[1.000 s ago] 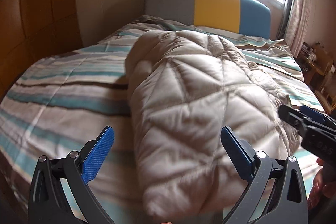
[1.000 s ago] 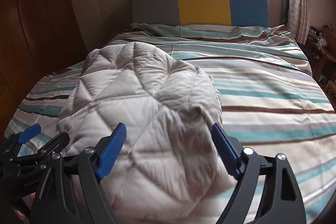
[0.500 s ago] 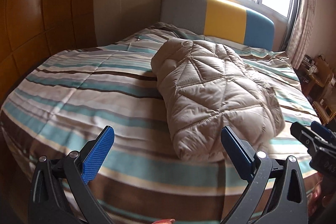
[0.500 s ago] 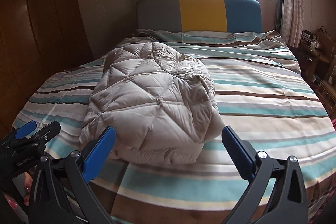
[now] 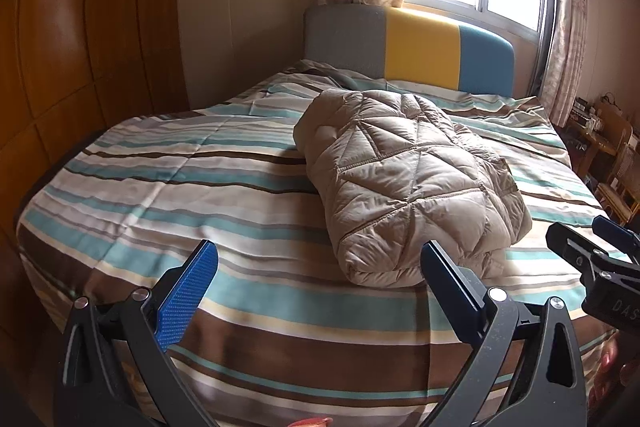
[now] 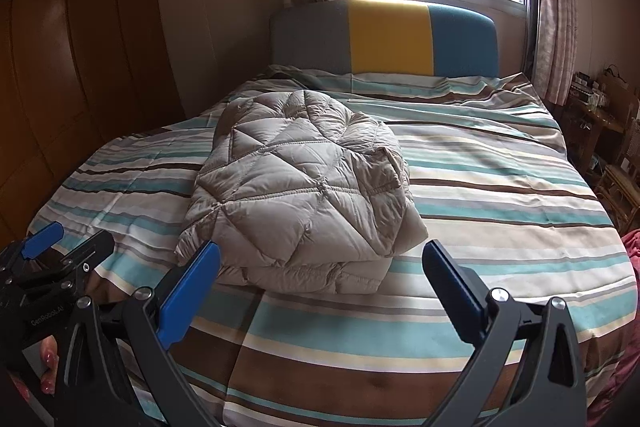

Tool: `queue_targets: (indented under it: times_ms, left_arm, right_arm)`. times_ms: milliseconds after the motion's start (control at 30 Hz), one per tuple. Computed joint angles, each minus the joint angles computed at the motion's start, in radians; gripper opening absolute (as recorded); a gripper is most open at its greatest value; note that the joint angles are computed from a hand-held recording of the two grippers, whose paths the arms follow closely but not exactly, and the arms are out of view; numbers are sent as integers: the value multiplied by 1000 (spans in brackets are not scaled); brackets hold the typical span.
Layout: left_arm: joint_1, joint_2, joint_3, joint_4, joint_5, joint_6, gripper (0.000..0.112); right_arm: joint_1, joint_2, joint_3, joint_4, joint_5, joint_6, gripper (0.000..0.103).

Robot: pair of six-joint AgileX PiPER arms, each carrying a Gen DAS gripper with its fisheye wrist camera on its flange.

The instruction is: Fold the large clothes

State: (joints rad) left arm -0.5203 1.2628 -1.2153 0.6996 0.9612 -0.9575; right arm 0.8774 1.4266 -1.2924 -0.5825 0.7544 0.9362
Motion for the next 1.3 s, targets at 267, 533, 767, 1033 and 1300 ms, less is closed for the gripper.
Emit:
queue_targets:
  times_ms: [267, 533, 767, 1033, 1300]
  left_arm:
    - [8, 0, 5, -17, -11, 9, 100]
    - [2, -1, 10, -15, -13, 5, 100]
    - [-7, 5, 8, -10, -5, 1, 100]
    - [-7, 1, 12, -14, -7, 4, 100]
    - [-21, 8, 9, -6, 6, -25, 100]
  right_arm:
    - [-11, -9, 19, 19, -9, -6, 101]
    - [-13, -11, 22, 25, -12, -9, 101]
    - [-15, -11, 24, 31, -14, -15, 101]
    - [-15, -9, 24, 39, -13, -16, 101]
    - [-17, -7, 22, 50, -9, -18, 101]
